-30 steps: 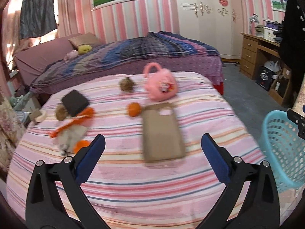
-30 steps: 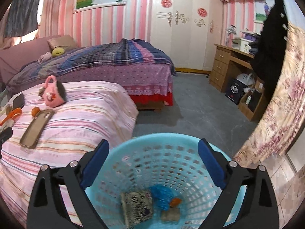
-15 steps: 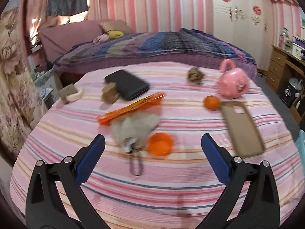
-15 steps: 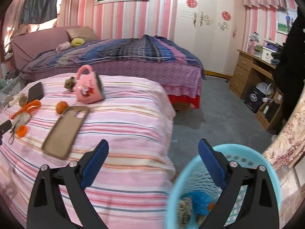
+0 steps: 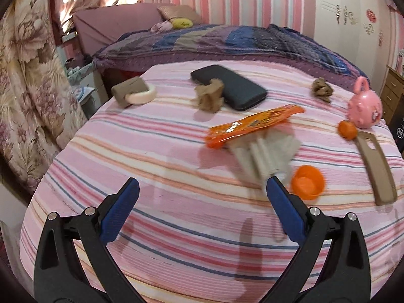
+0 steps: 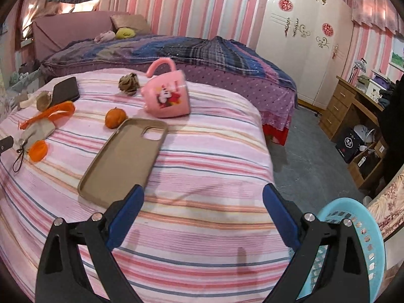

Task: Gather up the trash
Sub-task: 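Move both tools back over the bed toward the beige cloth, then grasp the beige cloth with the left tool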

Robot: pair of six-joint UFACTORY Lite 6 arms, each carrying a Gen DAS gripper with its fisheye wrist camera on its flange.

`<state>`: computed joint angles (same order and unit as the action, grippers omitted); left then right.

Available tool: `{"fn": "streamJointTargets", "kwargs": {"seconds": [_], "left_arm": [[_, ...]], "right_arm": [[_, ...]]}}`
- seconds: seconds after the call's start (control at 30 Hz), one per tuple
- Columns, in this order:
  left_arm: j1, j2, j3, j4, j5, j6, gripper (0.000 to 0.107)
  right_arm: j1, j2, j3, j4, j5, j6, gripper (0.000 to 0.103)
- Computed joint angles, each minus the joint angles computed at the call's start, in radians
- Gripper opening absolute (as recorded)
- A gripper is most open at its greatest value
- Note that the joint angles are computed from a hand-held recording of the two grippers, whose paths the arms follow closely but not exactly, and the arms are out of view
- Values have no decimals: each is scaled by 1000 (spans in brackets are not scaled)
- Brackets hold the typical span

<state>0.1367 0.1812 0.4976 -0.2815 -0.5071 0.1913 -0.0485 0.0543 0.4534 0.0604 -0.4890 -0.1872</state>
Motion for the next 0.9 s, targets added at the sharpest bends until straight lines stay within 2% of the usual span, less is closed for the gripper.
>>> {"fn": "streamJointTargets", "kwargs": {"seconds": [0.17, 0.53, 0.6, 0.63, 0.73, 0.8, 0.83, 0.9], "left_arm": [[53, 70, 71, 153, 67, -127, 97], [-28, 190, 208, 179, 138, -186, 97], [-22, 198, 217, 284, 140, -281, 81], [-20, 202, 221, 348, 141, -346, 77], [-40, 199, 214, 366, 130, -364, 64], [-50, 195, 208, 404, 120, -385, 42], [-53, 193, 206, 413, 118, -388, 36], [-52, 187, 198, 471, 108, -429, 14]], "right_arm": [[86, 31, 22, 141, -3, -98, 93], [140, 81, 72, 218, 1, -124, 93], [148, 86, 75, 215, 2, -116, 93], [154, 88, 75, 221, 1, -119, 93], [179, 88, 70, 249, -6, -140, 93], [191, 89, 68, 260, -10, -152, 93], [195, 88, 65, 266, -13, -157, 93], [198, 82, 61, 264, -14, -155, 93]]}}
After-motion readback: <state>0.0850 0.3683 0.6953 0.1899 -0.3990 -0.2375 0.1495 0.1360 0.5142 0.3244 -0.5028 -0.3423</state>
